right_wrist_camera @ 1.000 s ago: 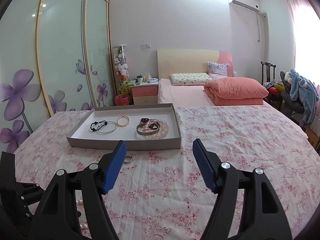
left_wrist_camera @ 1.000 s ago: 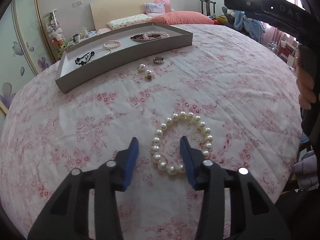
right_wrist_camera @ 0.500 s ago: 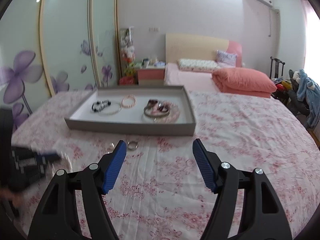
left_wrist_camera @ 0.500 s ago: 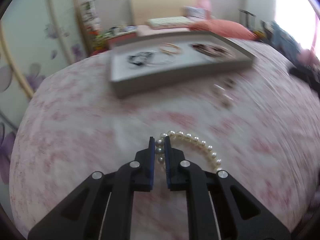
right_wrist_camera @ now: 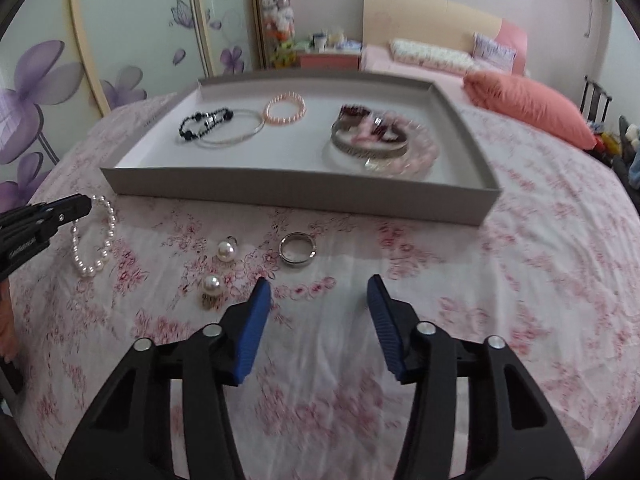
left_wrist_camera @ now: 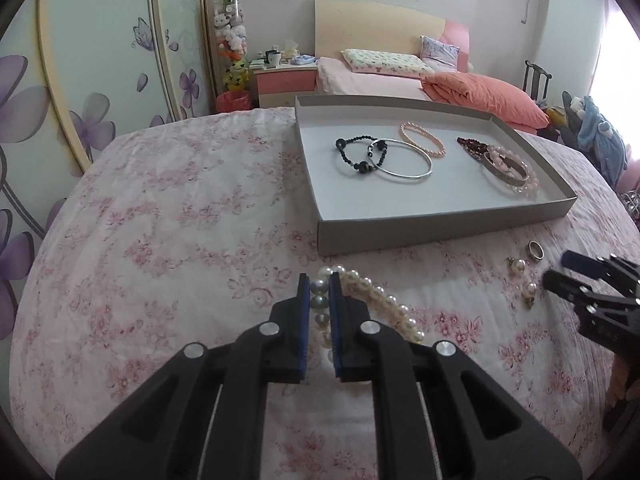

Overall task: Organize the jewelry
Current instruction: 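Grasp the pearl bracelet with the left gripper while the right gripper grasps the silver ring, then carry the pearl bracelet and ring into the grey tray and open both grippers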

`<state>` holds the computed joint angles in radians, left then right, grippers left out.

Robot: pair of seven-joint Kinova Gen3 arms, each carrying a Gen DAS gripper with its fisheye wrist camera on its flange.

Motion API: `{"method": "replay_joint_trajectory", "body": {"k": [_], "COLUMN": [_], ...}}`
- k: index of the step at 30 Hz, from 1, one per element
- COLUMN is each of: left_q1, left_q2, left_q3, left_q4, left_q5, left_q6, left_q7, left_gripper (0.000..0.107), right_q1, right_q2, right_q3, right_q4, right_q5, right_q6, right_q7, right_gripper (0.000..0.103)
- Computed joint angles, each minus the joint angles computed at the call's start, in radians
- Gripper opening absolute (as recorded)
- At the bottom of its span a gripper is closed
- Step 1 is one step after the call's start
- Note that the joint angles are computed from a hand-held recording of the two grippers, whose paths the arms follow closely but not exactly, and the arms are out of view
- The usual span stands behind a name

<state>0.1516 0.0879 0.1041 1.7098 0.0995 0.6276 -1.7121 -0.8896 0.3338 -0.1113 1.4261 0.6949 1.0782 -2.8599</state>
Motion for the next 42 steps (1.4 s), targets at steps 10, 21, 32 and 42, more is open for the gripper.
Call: {"method": "replay_joint_trajectory", "body": {"k": [10,21,32,42], "left_q1": [-0.006,-0.05,-0.025,0.071], "left_q2": [0.021,-0.021,-0.173,-0.291], "left_q3": [0.002,0.003,-0.046,-0.031], "left_q4": [-0.005,0.037,0.125,0.197], "left_q5": [0.026,0.177,0.509,0.432], "left_q6": [0.001,-0.027,-0.11,-0.303], "left_q7": [-0.019,-0.15,-0.446,-0.355], "left_gripper": [0.01,0.01,0.01,0.01], "right_q1": [0.016,0.026,-0.112,-0.186], "right_q2": [0.032,-0.068,-0.138,-0.108], "right_q3": [0.018,-0.057,-0.098,-0.143], "right_q4": [-0.056,0.094,0.177,0.174], "right_q5": [-0.029,0.111,0.495,0.722], "right_q6": [-0.013,-0.048,0.106,0.306], "right_q7": [0.076,-0.135,-0.434,-0.497], "right_gripper": [0.028,0.022,0.023,0.023]}}
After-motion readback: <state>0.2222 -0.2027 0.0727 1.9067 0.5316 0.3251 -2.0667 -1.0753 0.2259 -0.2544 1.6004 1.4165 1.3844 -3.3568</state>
